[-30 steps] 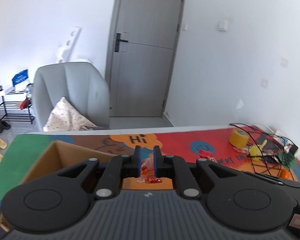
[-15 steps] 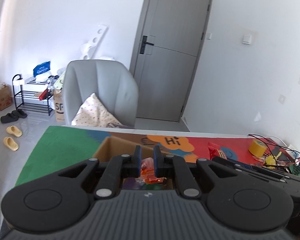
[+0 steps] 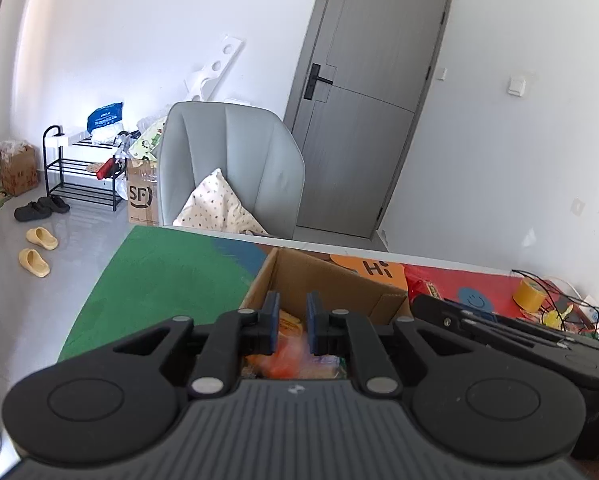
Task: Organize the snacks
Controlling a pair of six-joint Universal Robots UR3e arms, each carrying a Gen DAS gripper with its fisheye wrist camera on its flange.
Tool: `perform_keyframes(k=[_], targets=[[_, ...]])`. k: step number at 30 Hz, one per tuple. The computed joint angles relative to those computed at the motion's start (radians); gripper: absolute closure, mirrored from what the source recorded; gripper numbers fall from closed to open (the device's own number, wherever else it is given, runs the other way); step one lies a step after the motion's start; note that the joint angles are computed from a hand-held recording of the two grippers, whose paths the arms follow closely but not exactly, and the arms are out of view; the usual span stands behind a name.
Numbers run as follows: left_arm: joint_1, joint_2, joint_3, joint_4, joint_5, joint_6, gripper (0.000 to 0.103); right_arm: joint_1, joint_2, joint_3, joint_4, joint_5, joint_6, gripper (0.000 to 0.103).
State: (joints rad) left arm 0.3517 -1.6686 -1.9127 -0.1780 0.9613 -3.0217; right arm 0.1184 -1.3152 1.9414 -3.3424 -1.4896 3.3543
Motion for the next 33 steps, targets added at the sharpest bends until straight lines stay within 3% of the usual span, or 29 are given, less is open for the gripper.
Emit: perform_keyframes(k=[8, 13, 15, 19, 22, 27, 33], targets=[[0.057, 0.026, -0.041, -0.002, -0.013, -0.006, 0.087, 0.041, -0.003, -0.008, 0.018, -0.003, 0.014, 0.082], [0.098, 0.068, -0.090, 0.009, -0.028, 0.000, 0.066, 0.055, -0.004, -0.020, 0.022, 0.044, 0.024, 0.078], [0.109, 0.087, -0.116, 0.033, -0.025, -0.008, 0.054, 0.052, -0.003, -0.021, 0.017, 0.078, 0.028, 0.070], [0.142, 0.131, -0.166, 0.060, -0.046, -0.004, 0.028, 0.080, -0.022, -0.007, 0.024, 0.026, 0.015, 0.062], [0.155, 0.160, -0.195, 0.071, -0.051, -0.003, 0.018, 0.080, -0.049, 0.029, 0.025, 0.011, 0.030, 0.058], [0.142, 0.193, -0.217, 0.056, -0.020, 0.016, 0.012, 0.074, -0.111, 0.101, 0.020, -0.027, 0.032, 0.044], [0.127, 0.236, -0.240, 0.009, -0.008, 0.067, 0.007, 0.050, -0.194, 0.189, 0.022, -0.038, 0.035, 0.035]])
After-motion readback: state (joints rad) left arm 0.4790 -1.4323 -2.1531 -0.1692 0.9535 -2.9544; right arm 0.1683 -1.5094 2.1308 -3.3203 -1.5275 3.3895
